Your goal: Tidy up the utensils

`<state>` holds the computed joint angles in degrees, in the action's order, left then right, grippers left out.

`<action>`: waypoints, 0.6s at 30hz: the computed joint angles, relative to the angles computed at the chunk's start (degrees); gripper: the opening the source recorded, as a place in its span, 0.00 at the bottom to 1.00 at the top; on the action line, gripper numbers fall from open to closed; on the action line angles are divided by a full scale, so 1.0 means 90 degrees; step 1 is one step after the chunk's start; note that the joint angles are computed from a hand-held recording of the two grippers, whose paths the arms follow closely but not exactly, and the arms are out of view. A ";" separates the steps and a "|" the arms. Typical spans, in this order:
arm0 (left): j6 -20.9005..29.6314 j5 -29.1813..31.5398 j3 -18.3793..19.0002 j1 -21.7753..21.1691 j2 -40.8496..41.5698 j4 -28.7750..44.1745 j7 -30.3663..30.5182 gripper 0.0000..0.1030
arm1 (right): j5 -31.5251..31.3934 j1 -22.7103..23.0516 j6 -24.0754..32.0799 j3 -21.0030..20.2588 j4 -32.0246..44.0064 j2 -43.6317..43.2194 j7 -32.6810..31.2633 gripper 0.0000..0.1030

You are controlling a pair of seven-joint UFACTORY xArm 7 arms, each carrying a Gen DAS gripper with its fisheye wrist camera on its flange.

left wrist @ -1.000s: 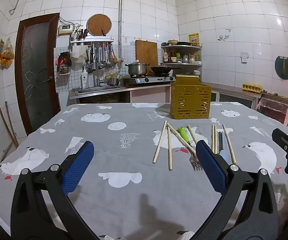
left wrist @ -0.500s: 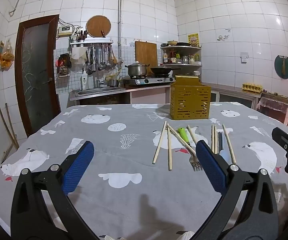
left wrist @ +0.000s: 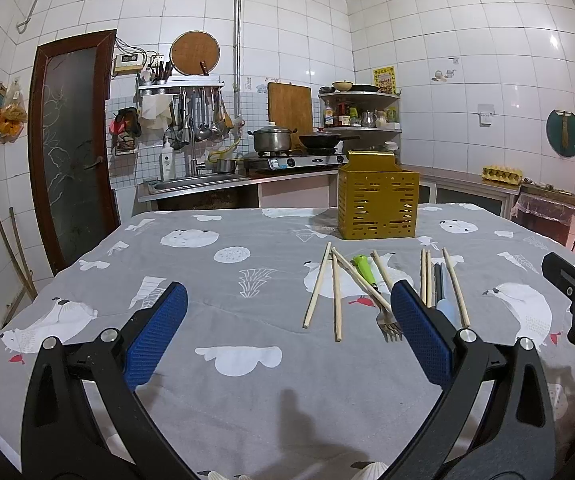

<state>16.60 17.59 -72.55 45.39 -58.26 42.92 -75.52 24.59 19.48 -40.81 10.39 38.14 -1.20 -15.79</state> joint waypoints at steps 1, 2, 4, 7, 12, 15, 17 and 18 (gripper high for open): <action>0.0008 0.0001 0.0009 -0.0004 0.0008 0.0004 0.0013 0.95 | -0.0007 -0.0004 0.0021 -0.0006 0.0003 -0.0007 0.0007 0.96; 0.0006 0.0004 0.0021 -0.0006 0.0014 0.0006 0.0025 0.95 | 0.0008 0.0003 -0.0012 0.0002 -0.0007 0.0001 -0.0004 0.96; -0.0002 0.0012 0.0045 -0.0007 0.0033 0.0007 0.0051 0.95 | 0.0005 -0.0004 -0.0007 -0.0007 -0.0014 -0.0016 0.0008 0.96; -0.0002 -0.0009 0.0000 -0.0003 -0.0009 -0.0006 0.0002 0.95 | 0.0029 -0.0007 0.0008 -0.0007 0.0001 -0.0008 -0.0002 0.96; 0.0012 -0.0012 -0.0007 0.0001 -0.0009 0.0007 0.0008 0.95 | -0.0020 -0.0015 -0.0023 -0.0018 -0.0003 0.0015 0.0019 0.96; 0.0007 -0.0014 -0.0009 0.0000 -0.0024 0.0001 0.0008 0.95 | -0.0033 -0.0023 0.0009 -0.0026 -0.0001 0.0001 0.0029 0.96; 0.0003 -0.0016 -0.0012 0.0003 -0.0026 -0.0001 0.0009 0.95 | -0.0034 -0.0023 -0.0003 -0.0021 -0.0007 0.0003 0.0033 0.96; 0.0008 -0.0017 -0.0011 0.0004 -0.0023 0.0003 0.0013 0.95 | -0.0034 -0.0023 -0.0003 -0.0020 -0.0007 0.0003 0.0033 0.96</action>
